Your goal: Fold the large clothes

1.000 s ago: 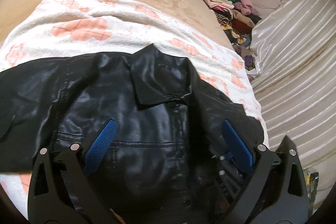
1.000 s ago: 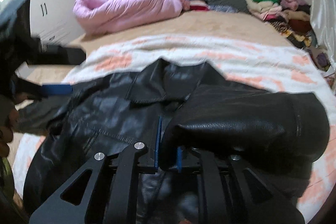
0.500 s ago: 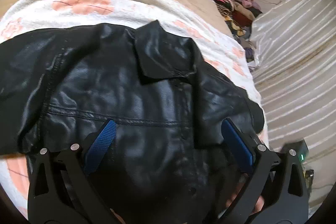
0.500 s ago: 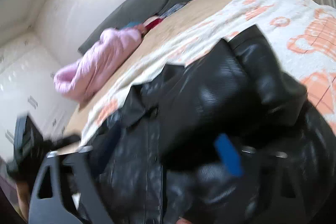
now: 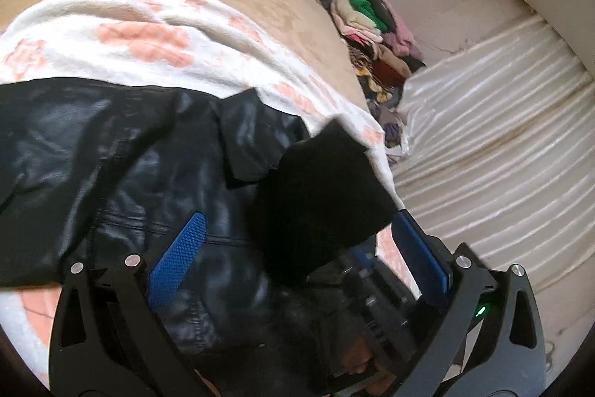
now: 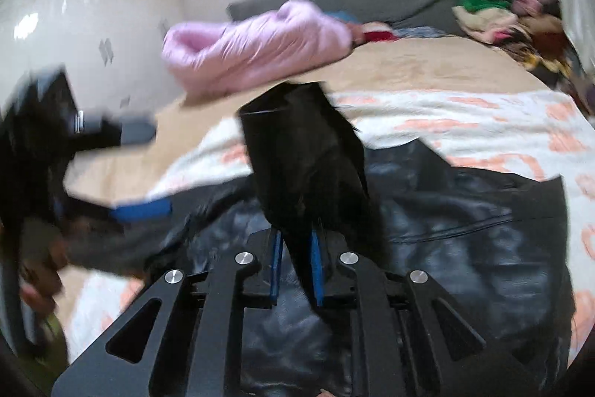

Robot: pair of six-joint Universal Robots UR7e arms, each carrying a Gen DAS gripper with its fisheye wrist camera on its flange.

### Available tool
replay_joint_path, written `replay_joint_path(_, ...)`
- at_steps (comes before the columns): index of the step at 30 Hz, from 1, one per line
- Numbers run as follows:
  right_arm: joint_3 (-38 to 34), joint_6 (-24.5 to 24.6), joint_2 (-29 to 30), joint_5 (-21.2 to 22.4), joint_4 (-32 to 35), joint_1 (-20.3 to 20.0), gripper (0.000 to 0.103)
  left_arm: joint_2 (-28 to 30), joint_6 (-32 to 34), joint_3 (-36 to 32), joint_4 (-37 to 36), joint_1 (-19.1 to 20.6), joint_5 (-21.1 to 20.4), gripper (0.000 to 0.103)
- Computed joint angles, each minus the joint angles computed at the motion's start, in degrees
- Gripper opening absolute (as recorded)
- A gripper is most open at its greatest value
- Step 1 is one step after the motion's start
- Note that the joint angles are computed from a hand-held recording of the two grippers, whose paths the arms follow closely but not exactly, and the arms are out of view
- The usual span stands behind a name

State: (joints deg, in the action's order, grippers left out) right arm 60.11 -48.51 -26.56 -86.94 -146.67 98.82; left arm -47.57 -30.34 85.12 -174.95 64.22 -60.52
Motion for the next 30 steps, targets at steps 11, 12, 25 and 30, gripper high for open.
replay_joint_path(11,3.0,-3.1,-0.7,-0.2,8.6,-0.5,0.091,0.4,-4.2,0.9,1.4,3.0,-3.1,0.094)
replay_joint_path(12,4.2,-3.9,-1.4,-0.4,8.0,-0.4,0.091,0.4,-4.3,1.2,0.9,3.3,-4.2,0.094)
replay_joint_path(25,7.6,2.2,-8.9,0.5,5.7,-4.8,0.087,5.5,-2.9,-6.7,9.4,4.7,0.0,0.071)
replay_joint_path(30,6.5,4.8,-10.4,0.1,2.4,-6.3,0.085,8.6,-2.5,-12.2,15.8,5.0,3.4,0.027)
